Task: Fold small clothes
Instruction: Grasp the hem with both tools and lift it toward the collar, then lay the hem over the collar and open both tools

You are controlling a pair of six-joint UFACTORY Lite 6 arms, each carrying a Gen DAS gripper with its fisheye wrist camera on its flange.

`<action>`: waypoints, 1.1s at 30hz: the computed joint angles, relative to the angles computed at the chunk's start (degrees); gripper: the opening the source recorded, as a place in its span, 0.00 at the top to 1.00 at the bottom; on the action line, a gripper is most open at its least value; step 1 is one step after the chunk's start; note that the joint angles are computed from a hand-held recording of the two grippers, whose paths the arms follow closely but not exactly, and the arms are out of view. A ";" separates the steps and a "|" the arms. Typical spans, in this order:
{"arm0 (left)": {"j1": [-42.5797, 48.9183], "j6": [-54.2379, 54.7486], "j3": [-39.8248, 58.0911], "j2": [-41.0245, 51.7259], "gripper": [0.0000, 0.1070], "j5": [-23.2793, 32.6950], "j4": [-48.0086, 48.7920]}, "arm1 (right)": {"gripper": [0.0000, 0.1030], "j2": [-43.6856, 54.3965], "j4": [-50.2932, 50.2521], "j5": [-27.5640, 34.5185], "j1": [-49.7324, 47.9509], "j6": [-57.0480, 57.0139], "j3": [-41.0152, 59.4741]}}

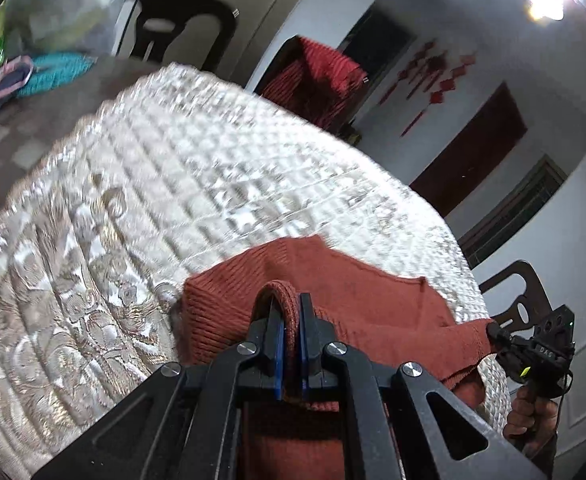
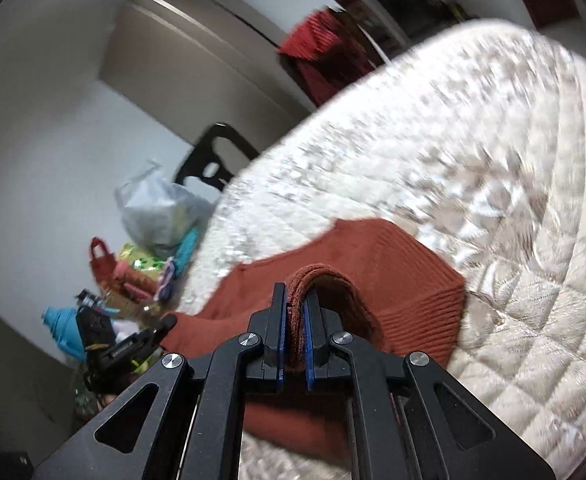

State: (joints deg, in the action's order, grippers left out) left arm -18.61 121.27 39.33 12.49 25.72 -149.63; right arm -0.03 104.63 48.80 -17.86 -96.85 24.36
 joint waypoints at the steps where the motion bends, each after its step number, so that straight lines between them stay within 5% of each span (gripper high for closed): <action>1: 0.42 -1.52 0.83 1.08 0.93 -0.02 1.34 | 0.93 1.56 0.02 -0.04 -0.21 0.13 0.82; 7: 0.92 -5.38 4.19 1.48 0.93 -1.51 5.69 | 0.93 2.41 -0.98 -0.75 0.24 2.36 4.25; 15: 4.00 -21.15 13.94 12.87 0.93 -1.66 19.51 | 0.90 14.31 -1.01 -4.68 3.04 6.84 14.36; 22: 3.93 -15.08 13.61 11.08 0.91 -0.19 13.07 | 0.81 14.30 1.21 -2.81 1.71 4.04 15.32; 24: 3.94 -15.19 13.96 10.63 0.87 -1.26 12.71 | 0.81 13.39 1.04 -4.16 1.60 5.02 15.44; 26: 3.53 -8.32 11.99 8.45 0.65 -2.02 5.53 | 0.80 11.41 1.23 -4.22 0.96 3.74 14.01; 28: 4.71 -5.56 10.08 6.92 0.58 -0.92 1.38 | 0.78 9.72 1.33 -4.02 -0.19 2.32 12.55; 33: 4.20 0.57 6.60 2.67 0.58 -3.41 -4.71 | 0.78 6.44 1.07 -5.80 -0.15 0.70 9.94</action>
State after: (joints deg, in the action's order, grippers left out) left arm -14.42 121.84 45.93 15.16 22.31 -154.33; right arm 6.40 105.70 43.00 -18.01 -96.15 34.30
